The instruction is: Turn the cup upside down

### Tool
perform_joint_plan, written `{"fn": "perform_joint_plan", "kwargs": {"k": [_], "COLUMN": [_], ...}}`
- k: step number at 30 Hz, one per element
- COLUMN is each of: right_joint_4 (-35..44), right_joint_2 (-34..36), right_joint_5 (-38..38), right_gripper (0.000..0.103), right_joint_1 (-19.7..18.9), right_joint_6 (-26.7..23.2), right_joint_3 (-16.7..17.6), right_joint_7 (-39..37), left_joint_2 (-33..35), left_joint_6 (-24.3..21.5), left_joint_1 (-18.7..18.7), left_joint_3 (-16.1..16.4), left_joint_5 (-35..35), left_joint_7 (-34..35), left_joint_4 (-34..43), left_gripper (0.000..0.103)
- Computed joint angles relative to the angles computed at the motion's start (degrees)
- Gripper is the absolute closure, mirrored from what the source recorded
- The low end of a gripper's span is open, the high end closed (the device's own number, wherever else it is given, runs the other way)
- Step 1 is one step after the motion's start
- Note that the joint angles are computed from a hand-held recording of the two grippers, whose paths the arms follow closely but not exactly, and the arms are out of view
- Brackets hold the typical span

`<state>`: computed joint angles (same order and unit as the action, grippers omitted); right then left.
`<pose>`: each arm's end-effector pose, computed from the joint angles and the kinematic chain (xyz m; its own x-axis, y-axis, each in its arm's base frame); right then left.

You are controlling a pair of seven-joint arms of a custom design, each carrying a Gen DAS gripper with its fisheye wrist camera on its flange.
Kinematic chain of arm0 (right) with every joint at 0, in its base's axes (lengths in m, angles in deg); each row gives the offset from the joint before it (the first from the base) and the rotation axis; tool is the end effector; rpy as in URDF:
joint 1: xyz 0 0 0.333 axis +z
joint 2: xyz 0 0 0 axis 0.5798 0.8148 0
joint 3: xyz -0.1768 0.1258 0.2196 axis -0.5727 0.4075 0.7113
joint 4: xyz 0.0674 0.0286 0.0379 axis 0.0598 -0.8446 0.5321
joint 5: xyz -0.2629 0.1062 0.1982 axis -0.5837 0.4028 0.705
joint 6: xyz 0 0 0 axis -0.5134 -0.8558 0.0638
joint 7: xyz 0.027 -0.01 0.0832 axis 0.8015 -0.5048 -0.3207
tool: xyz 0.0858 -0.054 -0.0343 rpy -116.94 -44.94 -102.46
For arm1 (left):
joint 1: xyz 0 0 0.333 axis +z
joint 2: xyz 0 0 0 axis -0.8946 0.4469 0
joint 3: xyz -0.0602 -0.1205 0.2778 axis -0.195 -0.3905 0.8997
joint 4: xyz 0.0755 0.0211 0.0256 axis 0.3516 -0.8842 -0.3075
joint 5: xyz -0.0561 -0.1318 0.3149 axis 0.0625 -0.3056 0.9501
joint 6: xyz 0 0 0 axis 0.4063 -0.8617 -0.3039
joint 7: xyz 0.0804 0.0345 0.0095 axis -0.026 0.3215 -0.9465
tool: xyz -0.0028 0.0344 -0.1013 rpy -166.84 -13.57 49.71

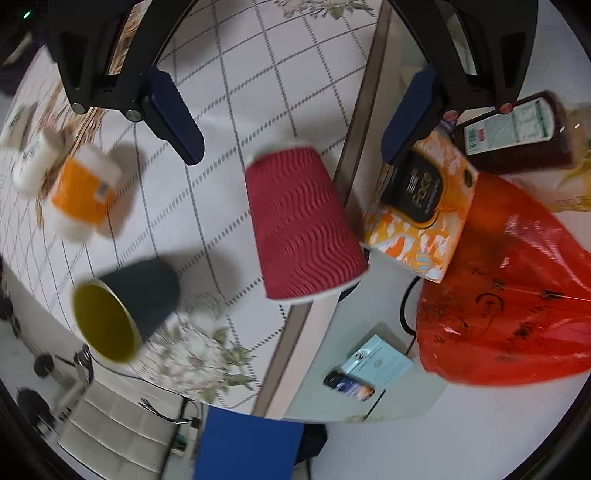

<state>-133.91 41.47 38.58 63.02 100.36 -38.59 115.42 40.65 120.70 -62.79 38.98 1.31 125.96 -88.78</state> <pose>0.3611 0.2807 0.3810 -0.4984 -0.8629 0.0833 -0.8669 0.4958 -0.0510 0.5845 -0.0451 0.4170 -0.2779 -0.9590 -0.0549 -0.9581 0.2809 -0.0555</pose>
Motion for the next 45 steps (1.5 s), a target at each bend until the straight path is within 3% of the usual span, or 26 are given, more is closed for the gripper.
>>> {"fn": "perform_joint_plan", "kwargs": {"k": [4, 11, 17, 27, 34, 39, 45], "right_joint_4": [3.4, 6.7, 7.5, 7.1, 6.5, 4.7, 1.2], "right_joint_2": [2.8, 5.4, 6.1, 5.9, 5.2, 4.0, 1.5], "right_joint_5": [-1.0, -1.4, -1.5, -2.3, -2.6, -2.2, -0.3], "right_gripper": [0.000, 0.000, 0.000, 0.000, 0.000, 0.000, 0.000], "right_joint_1": [-0.5, -0.3, -0.2, -0.5, -0.6, -0.5, -0.5], "right_joint_6": [-0.5, -1.1, -1.6, -1.6, -2.0, -1.5, -0.4], "right_joint_3": [-0.6, -1.1, -1.5, -1.8, -1.7, -1.4, -1.0], "right_joint_7": [-0.5, -0.7, -0.5, -0.1, 1.0, 1.8, 1.9], "left_joint_2": [5.8, 11.3, 13.1, 11.6, 8.9, 5.8, 0.0], "left_joint_6": [-3.8, -5.3, -4.4, 2.9, 5.5, 4.5, -1.6], "left_joint_1": [0.2, -1.6, -3.0, -4.1, -3.3, -3.8, -2.9], "left_joint_3": [0.1, 0.4, 0.6, 1.5, 0.7, -0.6, -2.1], "left_joint_5": [-1.6, 2.1, 5.7, 11.6, 10.6, 8.5, 1.7], "left_joint_7": [-1.1, -2.5, -2.3, -1.7, 0.5, 2.1, 6.4], "left_joint_4": [7.1, 12.2, 12.1, 5.3, 1.5, -0.8, -5.0], "left_gripper": [0.024, 0.024, 0.025, 0.027, 0.028, 0.028, 0.028]}}
